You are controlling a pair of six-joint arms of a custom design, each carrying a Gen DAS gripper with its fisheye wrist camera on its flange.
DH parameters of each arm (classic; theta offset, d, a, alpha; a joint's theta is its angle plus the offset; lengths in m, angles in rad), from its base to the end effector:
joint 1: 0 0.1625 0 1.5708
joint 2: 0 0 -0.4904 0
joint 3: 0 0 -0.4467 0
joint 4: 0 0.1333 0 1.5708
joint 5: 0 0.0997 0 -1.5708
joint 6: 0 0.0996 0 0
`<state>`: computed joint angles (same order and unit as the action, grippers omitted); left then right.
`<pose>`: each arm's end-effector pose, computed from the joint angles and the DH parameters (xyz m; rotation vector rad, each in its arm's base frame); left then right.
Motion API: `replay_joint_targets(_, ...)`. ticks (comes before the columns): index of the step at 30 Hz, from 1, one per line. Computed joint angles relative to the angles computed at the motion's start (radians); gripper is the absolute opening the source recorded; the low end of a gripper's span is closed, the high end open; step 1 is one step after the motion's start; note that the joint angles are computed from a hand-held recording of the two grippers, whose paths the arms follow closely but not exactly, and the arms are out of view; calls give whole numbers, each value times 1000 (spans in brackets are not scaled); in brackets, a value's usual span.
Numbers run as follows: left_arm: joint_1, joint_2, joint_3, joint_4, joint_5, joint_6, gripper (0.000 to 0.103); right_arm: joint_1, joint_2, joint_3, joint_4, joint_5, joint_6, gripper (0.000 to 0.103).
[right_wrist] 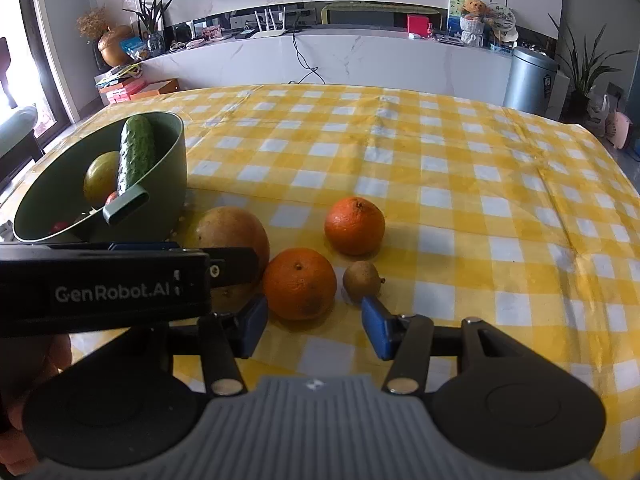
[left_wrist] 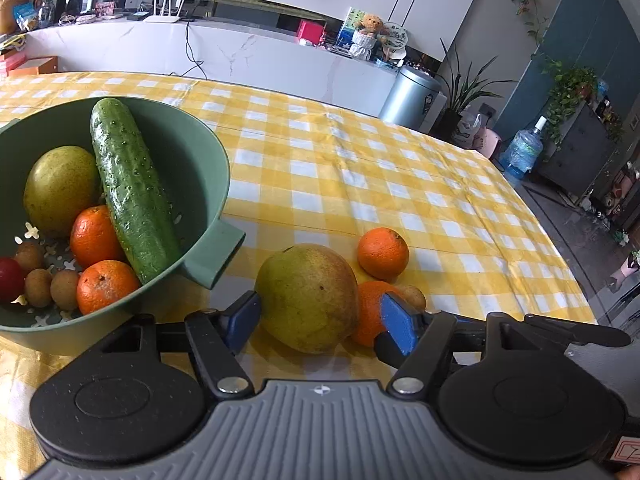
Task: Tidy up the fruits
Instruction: 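Move the left tool to the large yellow-green pear while the right tool approaches an orange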
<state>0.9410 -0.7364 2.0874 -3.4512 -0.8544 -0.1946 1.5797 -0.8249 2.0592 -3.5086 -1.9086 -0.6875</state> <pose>-0.1838 -0.5896 0.0414 0.2933 2.5066 -1.0001 0.1058 -0.6162 0.0939 0.7072 -2.4075 0.7246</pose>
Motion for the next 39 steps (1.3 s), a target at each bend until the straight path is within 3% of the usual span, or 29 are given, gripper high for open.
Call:
replay_joint_targets(5,-12,25,-2,-30,50,26,79,-2,-1,-5,18,-5,13,50)
replay_joint_targets(9,-11,29,-4,-25,66,10,70,-2,0,-6,21,-6,9,50)
replay_joint_targets(17,-14,28,1,-26,69,-2,68,-1,-1,-6,28,-8,7,50)
replay_joint_targets(28,-34,-44,48,82,95,-77,68,5,13,-10,6,-25,-30,50)
replay_joint_targets(33,-33,-97,72,172,77,-171,68,9,21,-10,-5,-32,-58,50)
replay_joint_targets(39,-35,-81,82,116,81,-122,68,7,17,-8,-9,-28,-43,50)
